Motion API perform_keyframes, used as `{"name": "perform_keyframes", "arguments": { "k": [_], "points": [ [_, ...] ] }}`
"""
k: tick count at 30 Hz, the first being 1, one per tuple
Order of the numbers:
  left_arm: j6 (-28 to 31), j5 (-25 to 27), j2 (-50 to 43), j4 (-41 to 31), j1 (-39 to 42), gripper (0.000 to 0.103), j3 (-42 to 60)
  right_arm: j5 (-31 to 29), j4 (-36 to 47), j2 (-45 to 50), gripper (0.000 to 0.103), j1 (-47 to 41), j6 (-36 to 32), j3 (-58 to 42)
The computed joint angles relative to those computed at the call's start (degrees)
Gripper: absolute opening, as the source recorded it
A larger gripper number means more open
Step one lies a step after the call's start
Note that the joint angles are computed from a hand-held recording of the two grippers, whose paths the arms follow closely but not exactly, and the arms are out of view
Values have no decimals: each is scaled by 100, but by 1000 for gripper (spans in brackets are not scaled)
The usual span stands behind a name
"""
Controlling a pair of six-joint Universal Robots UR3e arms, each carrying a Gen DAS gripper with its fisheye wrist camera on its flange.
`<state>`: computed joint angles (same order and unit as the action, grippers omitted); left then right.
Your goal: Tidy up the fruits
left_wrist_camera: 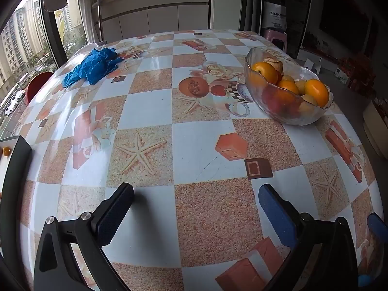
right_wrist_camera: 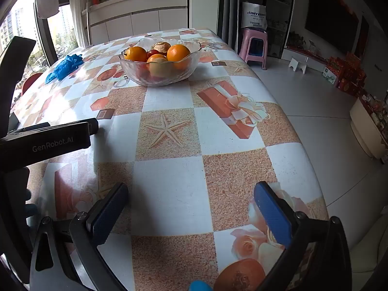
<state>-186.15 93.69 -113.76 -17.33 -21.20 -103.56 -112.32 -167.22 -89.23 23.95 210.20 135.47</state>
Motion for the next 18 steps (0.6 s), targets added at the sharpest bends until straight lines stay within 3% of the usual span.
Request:
{"name": "perform_keyframes", "arguments": {
  "k": [18],
  "points": [
    [0, 1, -1, -6, -1, 103, 4, 27, 1, 6, 103, -28, -20, -3]
  ]
}}
